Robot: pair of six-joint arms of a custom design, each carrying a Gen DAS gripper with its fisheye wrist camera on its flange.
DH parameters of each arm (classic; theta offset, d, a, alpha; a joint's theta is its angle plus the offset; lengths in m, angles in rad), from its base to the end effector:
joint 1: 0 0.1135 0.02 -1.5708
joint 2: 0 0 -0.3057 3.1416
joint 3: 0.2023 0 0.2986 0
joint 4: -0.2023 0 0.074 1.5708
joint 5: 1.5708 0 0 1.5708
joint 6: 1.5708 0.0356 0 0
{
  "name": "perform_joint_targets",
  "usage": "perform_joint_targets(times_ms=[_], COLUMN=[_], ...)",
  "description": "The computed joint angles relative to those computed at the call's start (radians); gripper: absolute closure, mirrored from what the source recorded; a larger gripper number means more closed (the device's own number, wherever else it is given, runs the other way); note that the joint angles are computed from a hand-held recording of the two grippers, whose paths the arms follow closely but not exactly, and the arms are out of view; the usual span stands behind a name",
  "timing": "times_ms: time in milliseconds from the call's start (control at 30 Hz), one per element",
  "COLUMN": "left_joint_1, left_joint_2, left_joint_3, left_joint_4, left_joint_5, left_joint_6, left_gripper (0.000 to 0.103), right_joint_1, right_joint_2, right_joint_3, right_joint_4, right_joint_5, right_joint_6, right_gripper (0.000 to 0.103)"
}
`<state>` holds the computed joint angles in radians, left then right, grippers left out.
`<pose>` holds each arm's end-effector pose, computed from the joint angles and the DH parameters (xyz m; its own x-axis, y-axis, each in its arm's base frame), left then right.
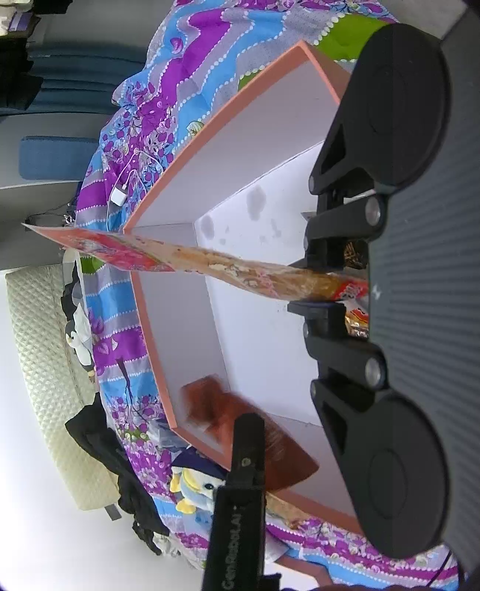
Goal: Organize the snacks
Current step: 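Open both tools over the pink box, releasing the brown snack and red-label bag, then move both open tools back toward the snack pile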
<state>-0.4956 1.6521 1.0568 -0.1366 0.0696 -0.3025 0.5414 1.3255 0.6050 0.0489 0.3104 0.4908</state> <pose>0.3526 -0.1934 0.2307 -0.7161 0.0493 -0.6963 0.3212 0.9089 -0.2660 0.2538 0.1399 0.1950 -0.6050 0.1599 -0.7800 -0.0007 0.9795 0.2014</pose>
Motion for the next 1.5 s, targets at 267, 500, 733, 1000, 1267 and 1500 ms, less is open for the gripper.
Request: perform_joint_targets(times_ms=[267,500,733,1000,1267,1500], left_joint_1=[-0.017,-0.046,-0.073,-0.131,-0.258,-0.577], left_joint_2=[-0.172,-0.385,-0.587,-0.821,-1.018,-1.152], left_joint_3=[-0.072,-0.136,-0.16,-0.181,-0.189,-0.198], left_joint_4=[-0.04,-0.14,-0.267,-0.458,-0.653,-0.909], left_joint_5=[-0.034,-0.088,-0.152,-0.232,-0.399,-0.687], left_joint_6=[0.016,0.018,0.014,-0.013,-0.087,-0.337], left_gripper=[0.048,0.048,0.048,0.048,0.048,0.048], right_joint_1=[0.08,0.205,0.385,0.628,0.835,1.01], right_joint_2=[-0.126,-0.249,-0.332,-0.361,-0.338,-0.277], right_joint_3=[-0.005,0.011,0.05,0.113,0.158,0.222], right_joint_4=[-0.092,-0.212,-0.339,-0.486,-0.604,-0.78], right_joint_5=[0.101,0.209,0.348,0.551,0.666,0.746], right_joint_6=[0.031,0.101,0.195,0.314,0.461,0.689], right_gripper=[0.049,0.049,0.049,0.049,0.049,0.049])
